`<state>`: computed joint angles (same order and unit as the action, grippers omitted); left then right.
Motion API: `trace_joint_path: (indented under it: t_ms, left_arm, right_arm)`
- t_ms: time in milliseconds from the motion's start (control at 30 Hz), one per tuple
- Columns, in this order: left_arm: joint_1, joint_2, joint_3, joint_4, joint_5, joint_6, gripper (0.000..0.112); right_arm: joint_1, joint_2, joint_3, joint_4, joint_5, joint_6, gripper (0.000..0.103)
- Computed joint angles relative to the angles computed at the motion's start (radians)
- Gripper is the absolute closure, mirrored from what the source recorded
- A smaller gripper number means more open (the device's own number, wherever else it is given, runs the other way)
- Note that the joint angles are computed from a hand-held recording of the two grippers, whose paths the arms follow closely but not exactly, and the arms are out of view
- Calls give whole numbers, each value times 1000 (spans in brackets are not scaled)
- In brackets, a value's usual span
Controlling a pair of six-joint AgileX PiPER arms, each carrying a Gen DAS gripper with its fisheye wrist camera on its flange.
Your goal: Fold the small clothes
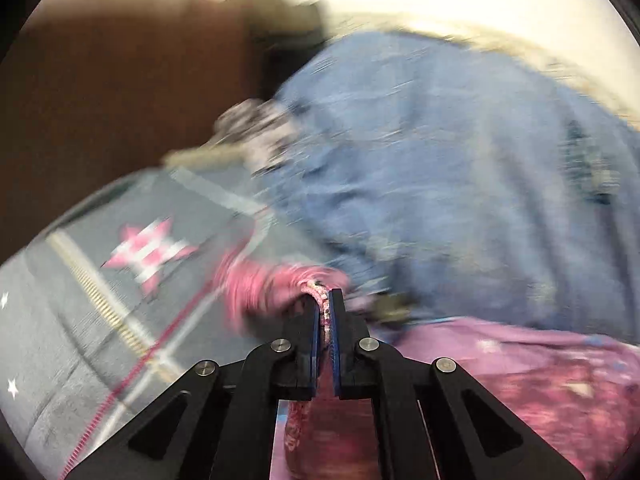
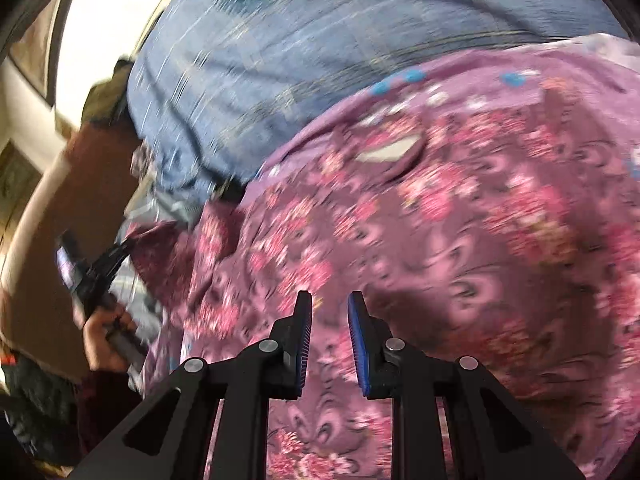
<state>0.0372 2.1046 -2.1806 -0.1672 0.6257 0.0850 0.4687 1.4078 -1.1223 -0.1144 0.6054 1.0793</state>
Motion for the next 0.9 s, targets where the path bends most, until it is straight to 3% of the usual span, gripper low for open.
trace_joint_path:
  t_ms: [200,267,300,367,400,500,567,700,800,900]
  left_arm:
    - [-184,-227,275,-298,-109,356,109]
    - [-254,-243,297,-383,-37,454,104]
    - [-313,-226,280,-405,38,493,100]
    - [-397,-201,262,-406,150,523,74]
    - [-426,-205,277,-414,177,549,54]
    - [-472,-218,320,-465,216,725,49]
    - [-461,-234,330,-485,183,814,49]
    - [-302,-240,299,-649,197,867,39]
    - [-174,-195,244,-623,146,750,36]
    - [-75,-138,202,-552,161,602,36]
  right_arm:
    - [-114,-122,87,-47,6,32,82]
    - [-169,-160,116,-42,3,11,82]
    - [-198,-181,130,-58,15,26,82]
    - [-256,-204,147,-41,22,6,82]
    - [-300,-221,162,-22,22,-7,82]
    - [-412,-252,192,54,1,-80,68]
    - [-458,-263,201,85,-13,-118,54]
    - [-450,-254,196,126,-18,-157,49]
    - [-449,-221,179,242,-31,-272,48]
    - [-392,-189,142,201,-25,-249,47]
